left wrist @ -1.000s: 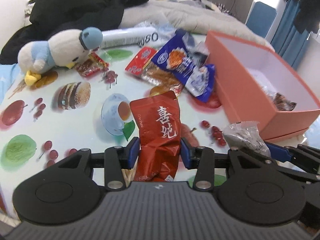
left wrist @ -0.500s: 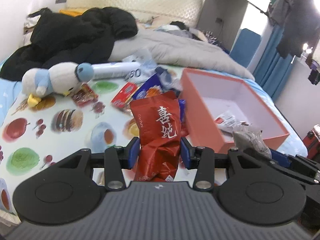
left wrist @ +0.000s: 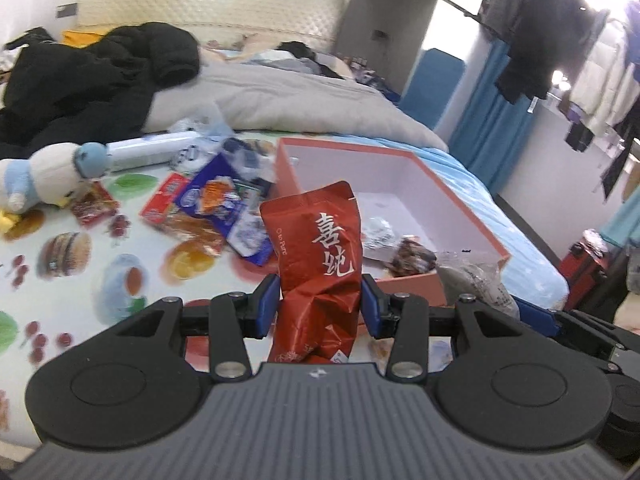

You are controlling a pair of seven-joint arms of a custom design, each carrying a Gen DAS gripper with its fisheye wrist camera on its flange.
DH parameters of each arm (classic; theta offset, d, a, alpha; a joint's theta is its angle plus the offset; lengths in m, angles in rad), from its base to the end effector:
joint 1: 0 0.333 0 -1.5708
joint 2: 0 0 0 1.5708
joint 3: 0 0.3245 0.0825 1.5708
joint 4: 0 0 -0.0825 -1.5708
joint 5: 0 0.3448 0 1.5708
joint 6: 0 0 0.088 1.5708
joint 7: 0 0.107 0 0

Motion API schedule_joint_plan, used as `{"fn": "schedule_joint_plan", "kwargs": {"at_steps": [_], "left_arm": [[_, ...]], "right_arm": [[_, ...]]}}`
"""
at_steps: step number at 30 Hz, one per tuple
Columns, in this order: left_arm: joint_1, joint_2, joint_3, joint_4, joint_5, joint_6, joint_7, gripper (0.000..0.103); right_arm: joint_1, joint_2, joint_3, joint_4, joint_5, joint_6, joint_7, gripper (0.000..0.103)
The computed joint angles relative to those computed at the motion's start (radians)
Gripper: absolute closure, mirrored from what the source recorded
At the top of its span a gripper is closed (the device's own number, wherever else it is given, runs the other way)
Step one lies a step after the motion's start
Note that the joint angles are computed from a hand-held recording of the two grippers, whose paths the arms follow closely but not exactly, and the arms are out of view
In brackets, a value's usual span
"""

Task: Organize snacks
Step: 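Carry the red wrapper and clear bag over the pink box with both tools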

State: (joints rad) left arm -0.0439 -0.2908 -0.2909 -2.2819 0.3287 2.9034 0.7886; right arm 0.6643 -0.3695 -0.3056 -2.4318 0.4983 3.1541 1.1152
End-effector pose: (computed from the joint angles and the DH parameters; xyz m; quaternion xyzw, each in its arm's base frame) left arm 0.4371 -0.1898 0.5954 -0.6742 0.5883 -0.3801 0.2344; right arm 0.4321 0.0962 0.5816 -0.6824 0.5208 -0.2408 0.4528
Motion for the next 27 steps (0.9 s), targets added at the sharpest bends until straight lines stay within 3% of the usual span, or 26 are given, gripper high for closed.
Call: {"fn": "schedule_joint_plan", "kwargs": {"at_steps": [5, 12, 21, 27], "left_arm": [[-0.063, 0.072, 0.035, 0.051, -0.062, 0.010, 0.094, 0.054], [-0.087, 0.206, 0.055, 0.187, -0.082, -0.013, 0.158, 0.054], [-0.131, 0.464, 0.100, 0.507, -0.117, -0.099, 0.260, 0.054], [-0.169, 0.652, 0.133, 0.766, -0.130, -0.228, 0.341, 0.054]], "right_arm": [[-0.060, 0.007, 0.023, 0.001, -0.022, -0.011, 0.019, 0.065], [-0.007, 0.078, -0.042, 0.067, 0.065, -0.016, -0.042, 0.065], [0.071, 0.250, -0.157, 0.278, 0.370, -0.104, -0.297, 0.065], [-0.008, 0.429, -0.147, 0.466, 0.530, -0.197, -0.410, 0.065]]}}
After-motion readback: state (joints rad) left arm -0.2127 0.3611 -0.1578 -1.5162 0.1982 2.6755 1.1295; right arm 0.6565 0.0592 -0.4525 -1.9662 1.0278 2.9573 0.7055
